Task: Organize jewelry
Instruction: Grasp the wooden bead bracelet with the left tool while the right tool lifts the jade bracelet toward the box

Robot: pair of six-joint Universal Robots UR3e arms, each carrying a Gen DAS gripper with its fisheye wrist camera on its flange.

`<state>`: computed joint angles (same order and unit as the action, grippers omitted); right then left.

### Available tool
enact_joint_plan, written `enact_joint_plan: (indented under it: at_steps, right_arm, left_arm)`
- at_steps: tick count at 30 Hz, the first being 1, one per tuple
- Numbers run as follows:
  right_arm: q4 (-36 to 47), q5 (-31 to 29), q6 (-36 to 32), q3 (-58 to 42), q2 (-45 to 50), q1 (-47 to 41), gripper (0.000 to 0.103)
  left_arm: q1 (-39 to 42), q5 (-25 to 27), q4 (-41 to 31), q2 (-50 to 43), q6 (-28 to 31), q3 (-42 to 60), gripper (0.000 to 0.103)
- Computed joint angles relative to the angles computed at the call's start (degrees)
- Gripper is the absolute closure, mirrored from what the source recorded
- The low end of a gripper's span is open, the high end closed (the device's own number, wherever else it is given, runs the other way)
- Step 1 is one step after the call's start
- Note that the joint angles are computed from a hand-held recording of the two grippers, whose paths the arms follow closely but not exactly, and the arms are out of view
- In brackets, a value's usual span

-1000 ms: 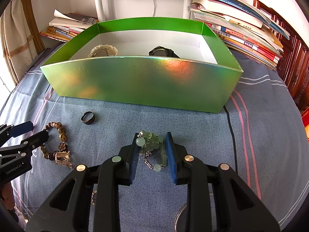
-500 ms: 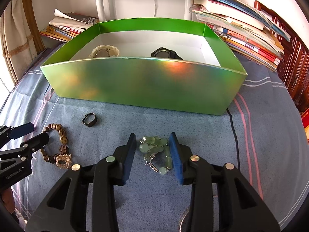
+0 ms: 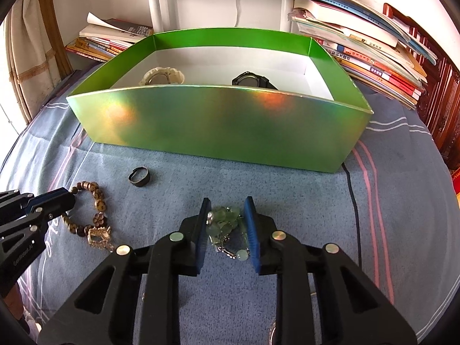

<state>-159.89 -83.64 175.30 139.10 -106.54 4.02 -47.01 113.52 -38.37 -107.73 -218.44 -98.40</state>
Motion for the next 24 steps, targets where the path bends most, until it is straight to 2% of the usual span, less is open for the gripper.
enact_joint_plan:
  at_steps: [4,6,7,16,20,24]
  right_arm:
    - [2.0,1.1,0.1,0.1,-1.6,-0.6,0.081]
    - [3.4,2.1,0.0,0.0,-3.4,-1.2,0.090]
    - [3.9,2.2,0.0,-0.2,-4.0,-1.3,0.091]
    - [10.5,5.9,-2.1,-1.3,-14.2,-5.2,0.093]
    - [16.4,10.2,-4.7,-1.9,-20.6,-10.2,0.093]
    - [18.6,10.8,-5.5,-2.0,-23.2,-11.5,0.093]
  left_arm:
    - [0.7,-0.7,-0.2,2.0,0.2,-1.3,0.095]
    - [0.7,-0.3,-0.1,3.2,0.3,-1.8,0.095]
    - [0.8,-0.1,0.0,4.0,0.5,-1.9,0.095]
    - [0.0,1.7,-1.2,6.9,2.0,0.5,0.095]
    - [-0.8,2.6,-2.0,7.5,2.4,2.2,0.095]
    - [-2.0,4.3,-2.6,8.0,3.0,4.1,0.095]
